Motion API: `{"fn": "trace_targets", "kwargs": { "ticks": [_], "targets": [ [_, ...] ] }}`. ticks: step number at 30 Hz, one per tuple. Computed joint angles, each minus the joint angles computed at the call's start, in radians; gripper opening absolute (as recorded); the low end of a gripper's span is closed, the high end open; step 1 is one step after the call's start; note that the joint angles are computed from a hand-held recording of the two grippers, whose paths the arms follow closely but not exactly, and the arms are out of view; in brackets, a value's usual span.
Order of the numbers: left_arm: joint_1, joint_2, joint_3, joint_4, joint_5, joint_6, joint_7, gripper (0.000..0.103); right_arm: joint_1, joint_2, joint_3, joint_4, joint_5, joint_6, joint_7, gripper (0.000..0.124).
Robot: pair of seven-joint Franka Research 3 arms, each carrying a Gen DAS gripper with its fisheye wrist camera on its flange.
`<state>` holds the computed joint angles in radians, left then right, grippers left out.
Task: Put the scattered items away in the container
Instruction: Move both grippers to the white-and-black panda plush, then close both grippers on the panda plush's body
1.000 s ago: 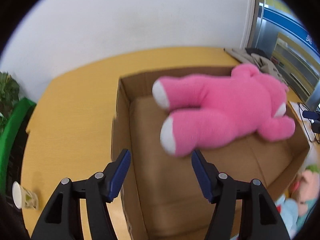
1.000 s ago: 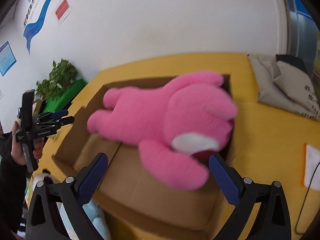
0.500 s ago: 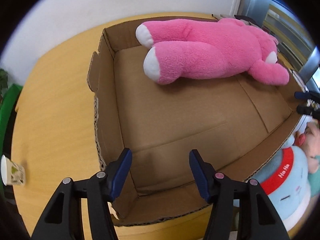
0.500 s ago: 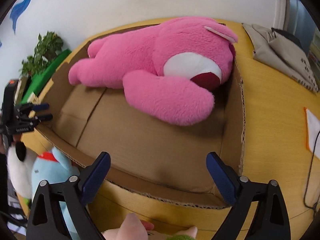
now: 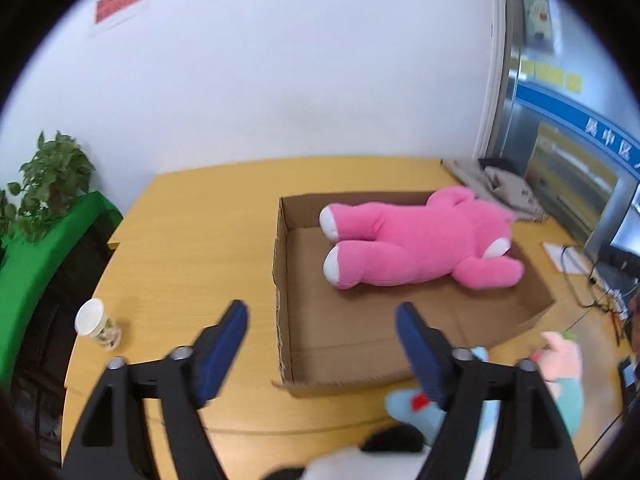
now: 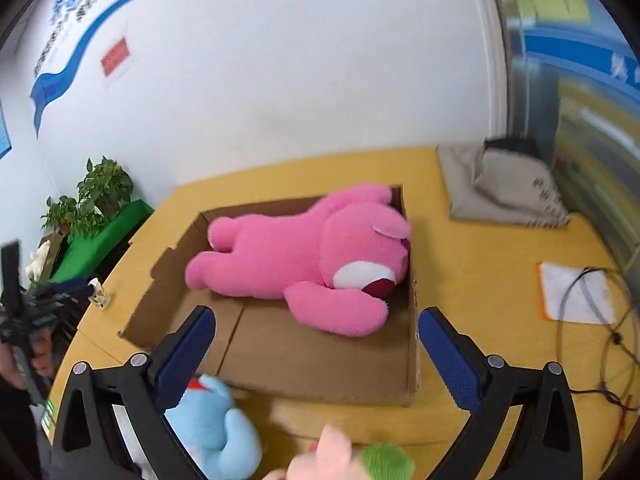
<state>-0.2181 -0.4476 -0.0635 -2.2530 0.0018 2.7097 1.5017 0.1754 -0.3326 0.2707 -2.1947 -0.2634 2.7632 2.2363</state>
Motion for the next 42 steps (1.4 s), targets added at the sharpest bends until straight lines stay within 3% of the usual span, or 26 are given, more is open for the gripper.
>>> {"fn": "trace_targets", "kwargs": {
  "ticks": [5, 9, 12, 16, 21, 25, 31, 35, 39, 41, 42],
  "targets": [
    [-0.021, -0.223, -0.015, -0.183, -0.028, 0.034, -0.109, 0.081, -0.053, -0.127, 0.147, -0.080, -0.127, -0.076, 0.214, 0.103],
    [0.008, -0.347, -0.055, -0.301, 0.018, 0.040, -0.230, 0.081, -0.031, -0.204, 0.204, -0.143, -0.147, -0.110, 0.306, 0.103],
    [-0.020, -0.425, -0.020, -0.381, 0.025, 0.020, -0.271, 0.081, 0.001, -0.242, 0.225, -0.181, -0.136, -0.110, 0.340, 0.103],
    [-0.073, -0.497, 0.085, -0.471, -0.005, -0.017, -0.244, 0.081, 0.040, -0.202, 0.257, -0.163, -0.137, -0.147, 0.319, 0.103],
    [-0.073, -0.519, 0.156, -0.519, -0.034, -0.047, -0.173, 0.081, 0.085, -0.119, 0.264, -0.140, -0.169, -0.083, 0.322, 0.103],
    [-0.148, -0.510, 0.234, -0.528, -0.111, -0.047, -0.055, 0.081, 0.117, -0.035, 0.262, -0.104, -0.203, -0.051, 0.327, 0.103],
    [-0.262, -0.469, 0.337, -0.529, -0.263, -0.012, 0.104, 0.081, 0.197, 0.060, 0.194, -0.083, -0.205, 0.041, 0.334, 0.103],
    [-0.357, -0.426, 0.457, -0.527, -0.384, 0.029, 0.235, 0.081, 0.280, 0.126, 0.136, -0.063, -0.150, 0.127, 0.183, 0.103],
    [-0.539, -0.406, 0.667, -0.493, -0.563, 0.034, 0.405, 0.084, 0.331, 0.213, 0.119, -0.006, -0.162, 0.168, 0.055, 0.103],
    [-0.593, -0.394, 0.726, -0.475, -0.619, 0.037, 0.475, 0.088, 0.335, 0.260, 0.123, 0.037, -0.252, 0.148, 0.101, 0.103],
    [-0.623, -0.389, 0.760, -0.463, -0.648, 0.026, 0.506, 0.088, 0.329, 0.281, 0.130, 0.068, -0.357, 0.112, 0.193, 0.103]
  ]
}}
